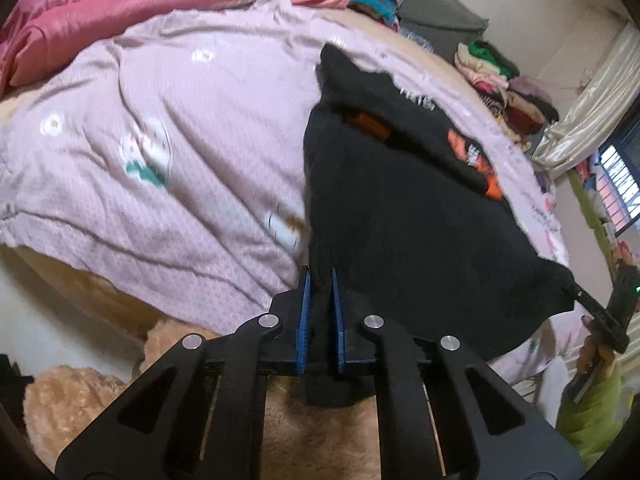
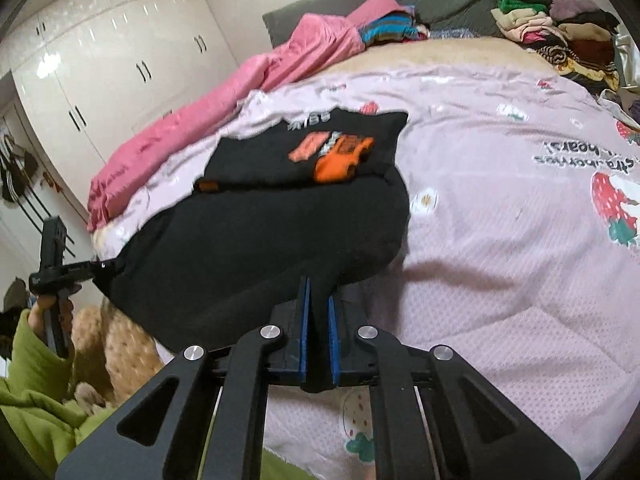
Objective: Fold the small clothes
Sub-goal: 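Grasp the hem with the right tool while the left tool holds it, then lift the hem with both tools and fold it over toward the collar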
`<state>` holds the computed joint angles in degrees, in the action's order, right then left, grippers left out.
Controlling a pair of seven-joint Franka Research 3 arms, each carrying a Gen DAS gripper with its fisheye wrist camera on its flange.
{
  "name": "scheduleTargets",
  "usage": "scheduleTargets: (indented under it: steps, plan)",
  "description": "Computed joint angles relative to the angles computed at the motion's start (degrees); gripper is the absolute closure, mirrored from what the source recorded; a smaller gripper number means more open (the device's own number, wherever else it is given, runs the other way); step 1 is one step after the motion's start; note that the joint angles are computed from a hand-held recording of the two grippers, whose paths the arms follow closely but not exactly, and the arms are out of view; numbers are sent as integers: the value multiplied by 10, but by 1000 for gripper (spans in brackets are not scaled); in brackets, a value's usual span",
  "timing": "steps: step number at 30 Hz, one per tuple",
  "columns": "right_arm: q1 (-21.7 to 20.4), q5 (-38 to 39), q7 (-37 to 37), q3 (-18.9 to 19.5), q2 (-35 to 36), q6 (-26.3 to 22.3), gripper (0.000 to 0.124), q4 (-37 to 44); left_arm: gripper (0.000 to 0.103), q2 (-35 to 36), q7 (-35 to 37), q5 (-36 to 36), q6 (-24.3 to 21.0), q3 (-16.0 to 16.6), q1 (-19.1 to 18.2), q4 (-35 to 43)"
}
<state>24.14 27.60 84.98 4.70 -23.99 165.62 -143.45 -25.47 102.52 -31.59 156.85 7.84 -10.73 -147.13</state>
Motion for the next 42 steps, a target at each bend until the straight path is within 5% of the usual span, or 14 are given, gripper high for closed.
scheduleTargets:
  steps: [17, 25, 42]
  plan:
    - [44, 44, -29, -37, 17, 129, 117, 19, 100, 22, 43, -91, 37, 27, -21, 65]
    - [-1, 8, 7, 1, 38, 155, 117, 39, 100, 34, 54, -120, 43, 20, -16, 88]
    - [-25, -39, 47, 7, 103, 189, 117, 101, 100, 115, 80, -168, 43, -10, 17, 185]
